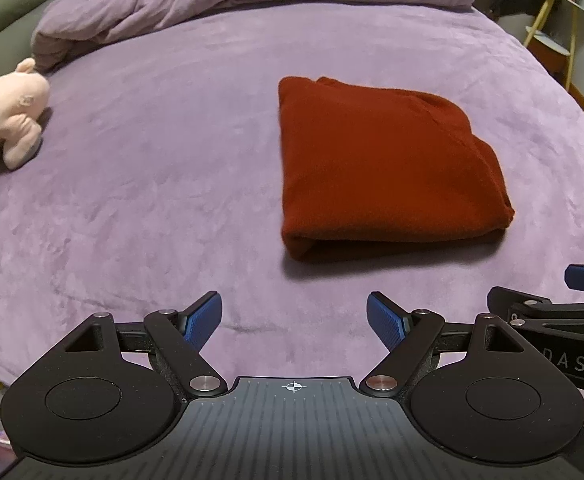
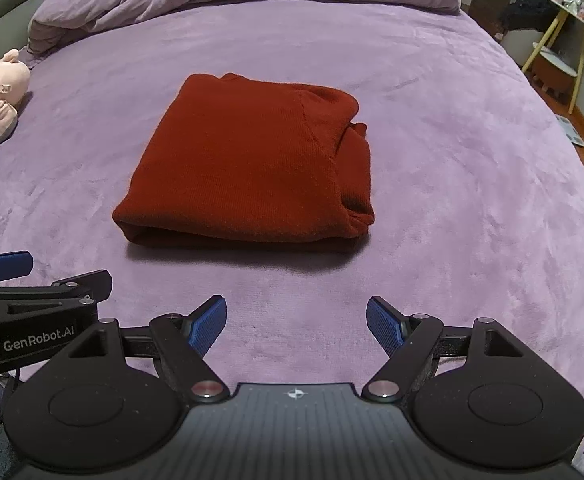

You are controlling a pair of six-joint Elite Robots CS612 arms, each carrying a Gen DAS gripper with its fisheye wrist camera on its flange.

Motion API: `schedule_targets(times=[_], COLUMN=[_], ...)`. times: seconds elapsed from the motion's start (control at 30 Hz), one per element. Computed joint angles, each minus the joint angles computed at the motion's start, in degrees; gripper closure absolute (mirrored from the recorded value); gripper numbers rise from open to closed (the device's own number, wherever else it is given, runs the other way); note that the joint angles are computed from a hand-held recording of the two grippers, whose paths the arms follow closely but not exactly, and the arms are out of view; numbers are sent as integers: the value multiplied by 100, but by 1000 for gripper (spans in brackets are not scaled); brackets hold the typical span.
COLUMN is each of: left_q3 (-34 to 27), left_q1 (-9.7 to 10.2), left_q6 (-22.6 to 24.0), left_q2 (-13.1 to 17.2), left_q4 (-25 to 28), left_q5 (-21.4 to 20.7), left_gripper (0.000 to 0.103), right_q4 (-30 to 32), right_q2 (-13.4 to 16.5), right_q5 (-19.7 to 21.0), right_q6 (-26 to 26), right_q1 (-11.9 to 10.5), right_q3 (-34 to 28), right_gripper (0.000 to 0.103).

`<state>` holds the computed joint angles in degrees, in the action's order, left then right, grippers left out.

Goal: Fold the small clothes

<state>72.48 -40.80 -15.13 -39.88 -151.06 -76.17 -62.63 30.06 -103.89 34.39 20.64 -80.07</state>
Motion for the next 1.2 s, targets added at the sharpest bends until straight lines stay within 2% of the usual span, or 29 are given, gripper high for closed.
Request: schedule_targets(times=[1.2], left_q3=[33], left_q1=[-3], left_q6=[-75], left_q2=[-47], left_q4=[-74], left_q5=[-92], left_gripper=[18], right_q4=[-122], right_q2=[-3], right_q5=[-39], right_q6=[44], right_q1=[14], right_q3=[-28], right_gripper=[25])
